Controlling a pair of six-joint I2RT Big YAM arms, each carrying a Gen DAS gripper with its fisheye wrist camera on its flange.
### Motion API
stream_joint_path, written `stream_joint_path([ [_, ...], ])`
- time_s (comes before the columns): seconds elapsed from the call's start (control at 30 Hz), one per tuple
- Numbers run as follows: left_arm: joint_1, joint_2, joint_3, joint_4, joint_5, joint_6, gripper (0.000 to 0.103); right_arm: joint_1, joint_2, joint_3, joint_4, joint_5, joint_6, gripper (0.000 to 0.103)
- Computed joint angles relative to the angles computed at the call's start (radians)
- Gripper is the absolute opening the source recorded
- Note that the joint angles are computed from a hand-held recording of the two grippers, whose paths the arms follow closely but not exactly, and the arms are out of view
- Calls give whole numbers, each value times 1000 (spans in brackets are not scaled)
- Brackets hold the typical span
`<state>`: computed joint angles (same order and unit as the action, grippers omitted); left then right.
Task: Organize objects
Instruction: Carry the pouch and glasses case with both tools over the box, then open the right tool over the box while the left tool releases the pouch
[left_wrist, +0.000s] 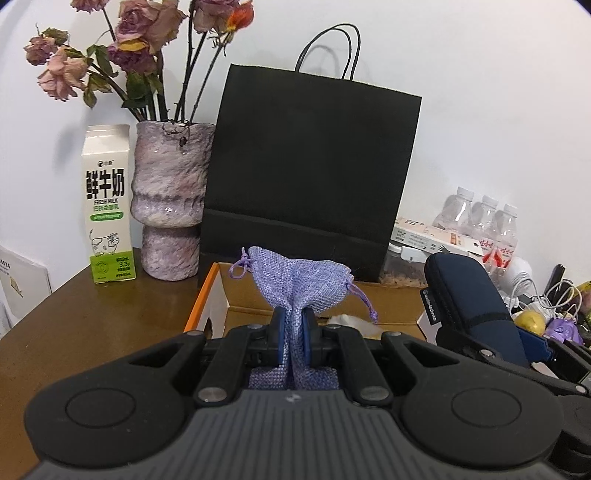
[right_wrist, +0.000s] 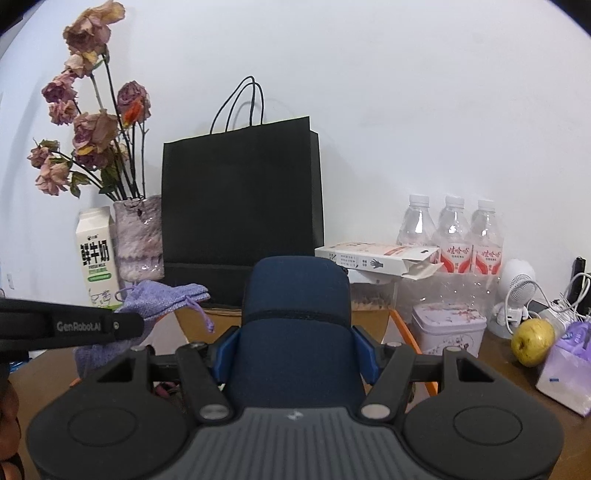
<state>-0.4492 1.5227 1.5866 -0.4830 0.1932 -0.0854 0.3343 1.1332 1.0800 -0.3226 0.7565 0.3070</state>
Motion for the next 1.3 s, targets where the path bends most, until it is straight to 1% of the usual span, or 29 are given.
stream_joint_path([
  [0.3, -6, 81, 81, -8, -22, 18, 10, -75, 45, 26, 25, -71, -35, 62],
  [0.53, -9, 124, 120, -10, -30, 40, 11, -109, 77, 48, 5, -100, -35, 62],
  [0.6, -10, 134, 130, -17, -36, 45, 16, -116, 82, 54, -5, -106, -30, 63],
  [0.7, -11, 141, 135, -26, -37, 53, 38, -126, 86, 58, -25, -124, -11, 64],
  [0.77, -8, 143, 136, -24, -36, 49, 64, -137, 90, 65, -54, -149, 12, 67],
  [0.8, -8, 142, 134, -19, -37, 45, 72, -138, 90, 64, -54, -150, 15, 71],
  [0.83, -8, 141, 132, -15, -45, 42, 94, -138, 90, 61, -49, -141, 17, 76],
  [0.87, -10, 138, 126, -4, -60, 37, 103, -136, 89, 60, -49, -134, 18, 87],
  [0.9, -11, 132, 113, 18, -75, 32, 103, -136, 87, 58, -46, -132, 15, 95],
  [0.97, -11, 136, 120, 10, -77, 32, 103, -135, 85, 52, -34, -127, 13, 103],
  [1.07, -9, 143, 130, -7, -76, 26, 103, -136, 92, 56, -45, -119, 18, 103],
  [1.13, -11, 144, 131, -11, -84, 29, 103, -137, 93, 58, -52, -127, 24, 103],
  [1.3, -11, 142, 128, -11, -89, 30, 103, -133, 92, 57, -52, -119, 27, 103],
])
